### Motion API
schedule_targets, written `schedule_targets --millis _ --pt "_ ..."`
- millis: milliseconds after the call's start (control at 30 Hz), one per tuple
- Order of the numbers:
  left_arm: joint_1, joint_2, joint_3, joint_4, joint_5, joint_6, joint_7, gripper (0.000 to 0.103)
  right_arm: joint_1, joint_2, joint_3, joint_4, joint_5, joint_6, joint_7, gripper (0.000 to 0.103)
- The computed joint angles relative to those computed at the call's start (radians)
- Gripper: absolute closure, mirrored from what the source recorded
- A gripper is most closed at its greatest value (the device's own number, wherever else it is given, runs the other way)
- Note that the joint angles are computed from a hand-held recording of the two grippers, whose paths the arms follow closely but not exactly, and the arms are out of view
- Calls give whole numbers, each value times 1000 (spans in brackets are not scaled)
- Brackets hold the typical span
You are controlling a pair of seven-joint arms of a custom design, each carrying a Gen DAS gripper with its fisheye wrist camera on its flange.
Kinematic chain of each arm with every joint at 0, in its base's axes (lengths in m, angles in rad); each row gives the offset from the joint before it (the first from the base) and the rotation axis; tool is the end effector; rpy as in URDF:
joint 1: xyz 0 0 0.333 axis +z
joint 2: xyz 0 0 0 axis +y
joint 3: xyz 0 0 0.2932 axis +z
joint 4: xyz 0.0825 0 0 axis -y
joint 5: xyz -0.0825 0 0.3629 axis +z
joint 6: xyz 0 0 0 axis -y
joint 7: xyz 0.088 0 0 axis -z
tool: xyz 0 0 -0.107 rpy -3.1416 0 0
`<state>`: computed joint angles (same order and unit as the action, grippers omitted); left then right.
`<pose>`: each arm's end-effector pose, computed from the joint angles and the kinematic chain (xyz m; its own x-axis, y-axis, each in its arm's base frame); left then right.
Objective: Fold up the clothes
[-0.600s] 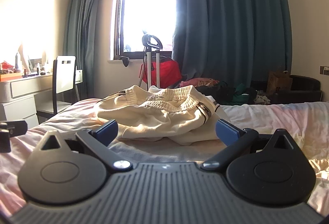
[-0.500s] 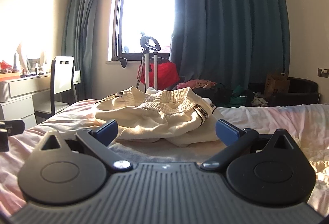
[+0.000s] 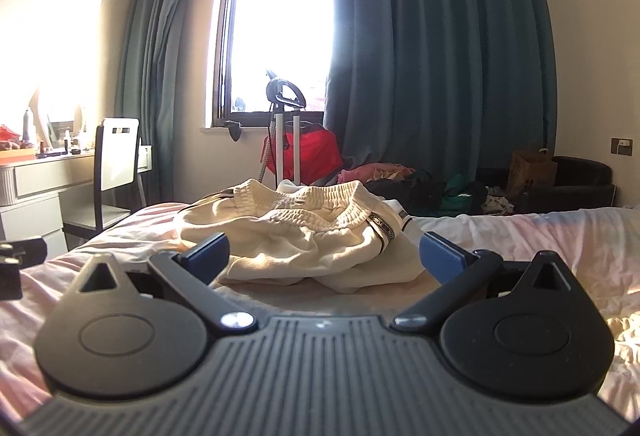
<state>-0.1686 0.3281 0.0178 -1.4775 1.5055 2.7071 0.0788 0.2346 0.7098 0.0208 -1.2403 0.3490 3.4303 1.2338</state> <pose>0.6625 -0.1377 0.5506 0.2619 -0.9574 -0.1218 -0.2599 0.0516 -0.9643 0.7207 0.1412 0.5149 0.1530 -0.9882 -0.0017 -0.1066 -0.0148 -0.9942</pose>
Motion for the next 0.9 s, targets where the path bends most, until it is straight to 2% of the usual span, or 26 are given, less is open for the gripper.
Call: schedule_targets --millis 333,900 --pt "-16 23 3 19 15 -29 5 0 -32 3 33 9 -13 -11 24 0" --pt "-23 32 7 21 26 -20 16 0 -25 -2 20 8 -14 -15 49 0"
